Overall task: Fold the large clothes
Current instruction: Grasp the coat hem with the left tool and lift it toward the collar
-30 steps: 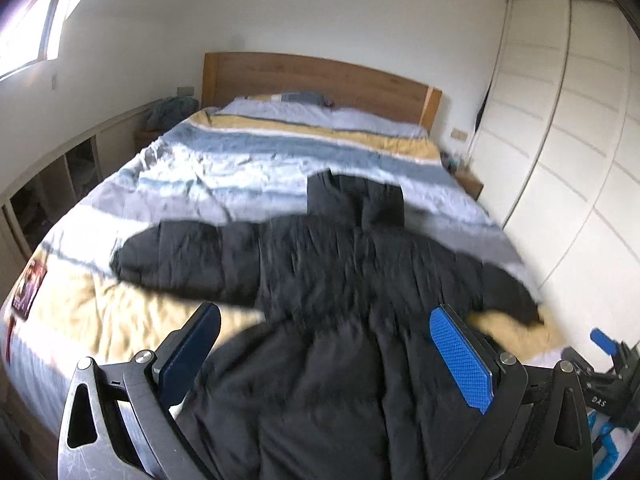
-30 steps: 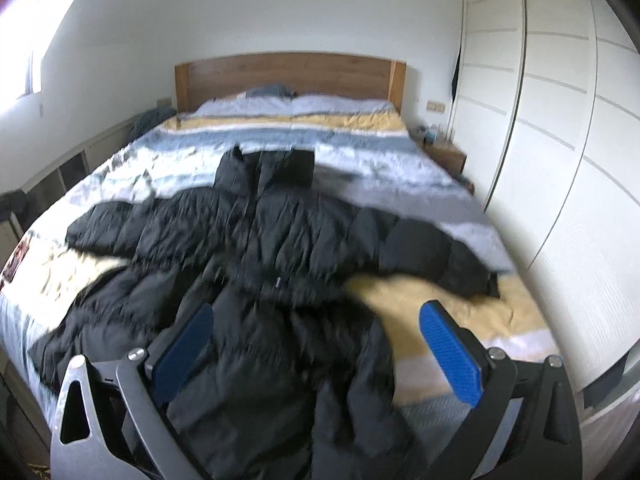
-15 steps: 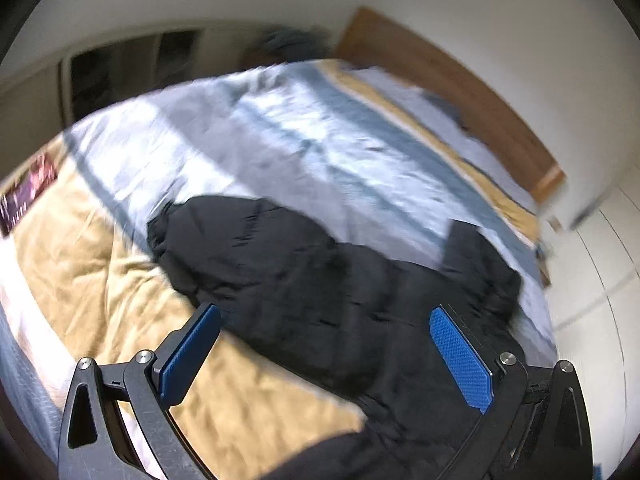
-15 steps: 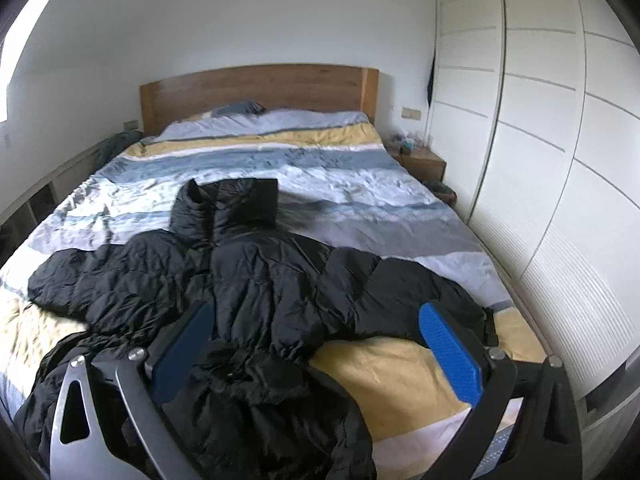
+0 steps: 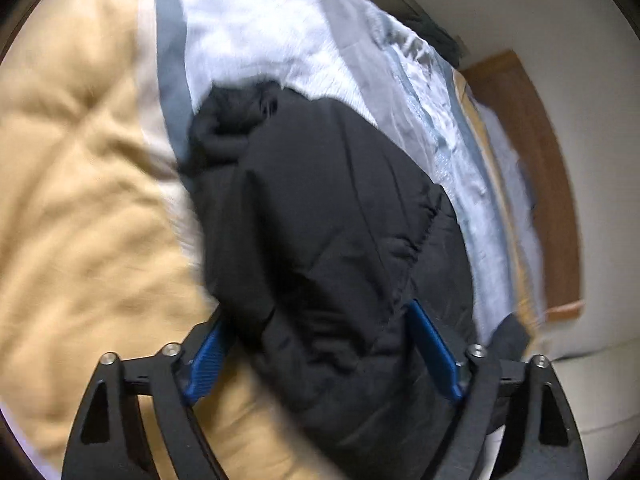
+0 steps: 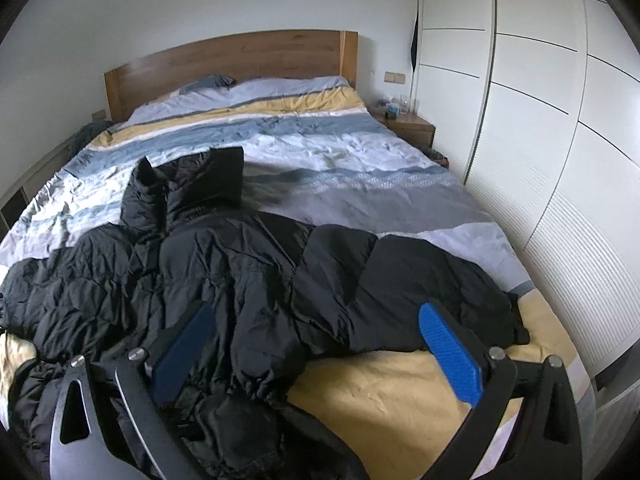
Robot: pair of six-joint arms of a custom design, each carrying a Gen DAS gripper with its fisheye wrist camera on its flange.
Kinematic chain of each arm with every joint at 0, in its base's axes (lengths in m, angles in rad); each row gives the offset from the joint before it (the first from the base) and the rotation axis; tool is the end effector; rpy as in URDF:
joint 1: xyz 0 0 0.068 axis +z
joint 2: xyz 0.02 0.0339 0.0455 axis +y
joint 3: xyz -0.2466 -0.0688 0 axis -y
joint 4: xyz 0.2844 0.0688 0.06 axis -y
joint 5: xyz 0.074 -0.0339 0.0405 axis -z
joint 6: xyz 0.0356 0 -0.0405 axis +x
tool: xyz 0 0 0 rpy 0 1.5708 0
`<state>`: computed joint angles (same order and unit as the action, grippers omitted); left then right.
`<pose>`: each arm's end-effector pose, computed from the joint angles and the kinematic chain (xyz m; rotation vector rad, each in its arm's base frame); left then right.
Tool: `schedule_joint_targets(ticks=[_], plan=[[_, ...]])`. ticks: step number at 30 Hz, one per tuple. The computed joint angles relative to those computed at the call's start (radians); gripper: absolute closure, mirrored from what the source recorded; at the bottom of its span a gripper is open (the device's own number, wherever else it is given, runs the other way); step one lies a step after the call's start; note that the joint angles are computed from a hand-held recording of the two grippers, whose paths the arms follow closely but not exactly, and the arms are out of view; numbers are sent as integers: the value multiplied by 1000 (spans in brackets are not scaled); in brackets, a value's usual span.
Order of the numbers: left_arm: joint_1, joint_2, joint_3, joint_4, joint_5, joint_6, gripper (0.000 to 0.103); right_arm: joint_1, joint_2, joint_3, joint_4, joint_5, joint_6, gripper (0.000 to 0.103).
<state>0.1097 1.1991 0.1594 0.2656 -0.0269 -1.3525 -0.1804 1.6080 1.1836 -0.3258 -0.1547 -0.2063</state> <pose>0.2032 0.0233 0.0518 -1.6255 1.7919 -0.5663 0.3875 -0.0651 0.2231 -0.1077 2.3075 -0.0174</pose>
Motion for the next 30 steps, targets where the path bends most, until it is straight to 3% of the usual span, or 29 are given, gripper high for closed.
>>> schedule_joint_targets(ticks=[2,4,6,9,14,18,24,30], plan=[[-2,46,-29,131,-4,-56,42,-2,0,-8,1,5,-1,0],[3,45,-63,214,1,-80,65,-8,-11,-19,2,6,-7,0],[-14,-36,-78,171,-15,-62,80,-18,-28,-28,3,6,-12,0],[-75,-229,-80,-9,-91,-34,90,-37,-59,-37,-4,-6,-12,0],[-214,-420,13,-270,-222,15,94,-66,-126,-56,-29,-29,-26,0],[-337,-403,162,-369,-296,99,94,-115,-188,-68,-52,-78,-29,0],[-617,-145,496,-484,-440,190,95,-202,-243,-80,-92,-187,-34,0],[-796,233,828,-501,-440,252,95,-288,-247,-76,-131,-277,-63,0]])
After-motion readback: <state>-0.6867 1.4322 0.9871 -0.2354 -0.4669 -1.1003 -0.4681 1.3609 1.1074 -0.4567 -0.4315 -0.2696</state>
